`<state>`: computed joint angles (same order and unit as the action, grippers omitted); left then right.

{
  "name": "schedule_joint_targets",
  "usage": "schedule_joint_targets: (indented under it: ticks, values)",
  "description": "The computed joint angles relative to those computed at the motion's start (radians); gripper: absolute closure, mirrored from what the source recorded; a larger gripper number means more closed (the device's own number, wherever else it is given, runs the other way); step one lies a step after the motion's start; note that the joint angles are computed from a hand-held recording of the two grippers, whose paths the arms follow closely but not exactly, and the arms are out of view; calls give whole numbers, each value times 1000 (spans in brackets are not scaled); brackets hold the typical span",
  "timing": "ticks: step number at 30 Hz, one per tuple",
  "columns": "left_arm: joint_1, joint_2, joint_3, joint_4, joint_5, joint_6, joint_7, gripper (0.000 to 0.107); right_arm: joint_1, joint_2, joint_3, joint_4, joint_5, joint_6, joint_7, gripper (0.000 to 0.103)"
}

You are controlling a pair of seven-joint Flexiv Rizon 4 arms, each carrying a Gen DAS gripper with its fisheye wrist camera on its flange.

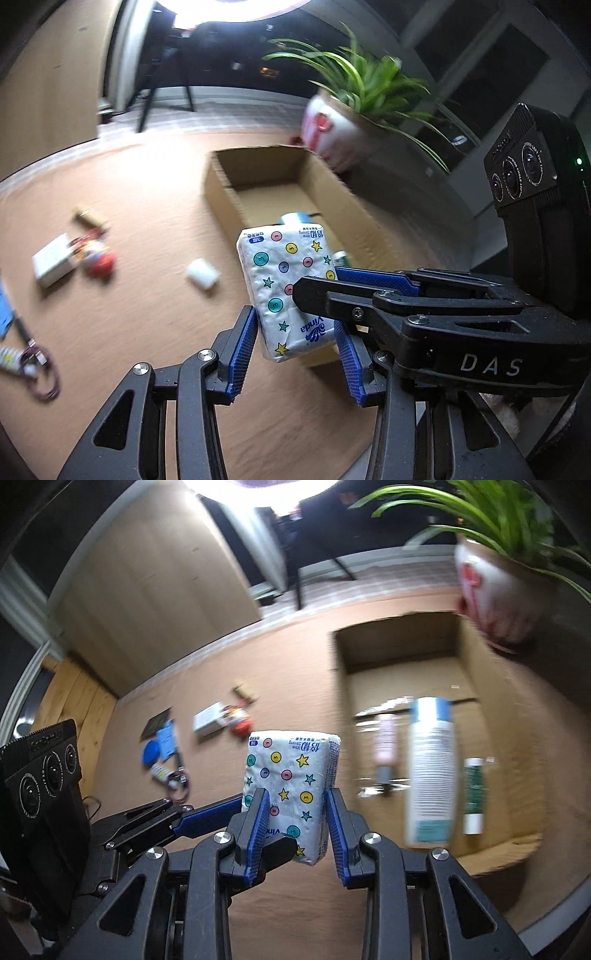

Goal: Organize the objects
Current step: 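Carry the tissue pack into the box and open the right gripper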

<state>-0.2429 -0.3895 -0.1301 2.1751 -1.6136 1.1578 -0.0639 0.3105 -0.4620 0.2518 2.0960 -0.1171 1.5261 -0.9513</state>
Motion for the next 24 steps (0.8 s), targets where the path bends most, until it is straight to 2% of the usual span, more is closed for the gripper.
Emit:
schedule_joint_targets:
  ticks: [14,16,19,24]
  values:
    - [-48,-76,-57,-73,90,62,-66,59,-44,45,-48,82,11,23,19,74]
    - [-41,-82,-60,-76,110,71,-92,53,4,54,-107,100,-10,31,52,72]
    - [-32,-76,-67,-72,93,80,-78,51,48,62,-166,120,-42,45,94,62]
    - [-26,-57,-57,-56,57,84,-52,51,81,69,-208,136,-81,59,136,61]
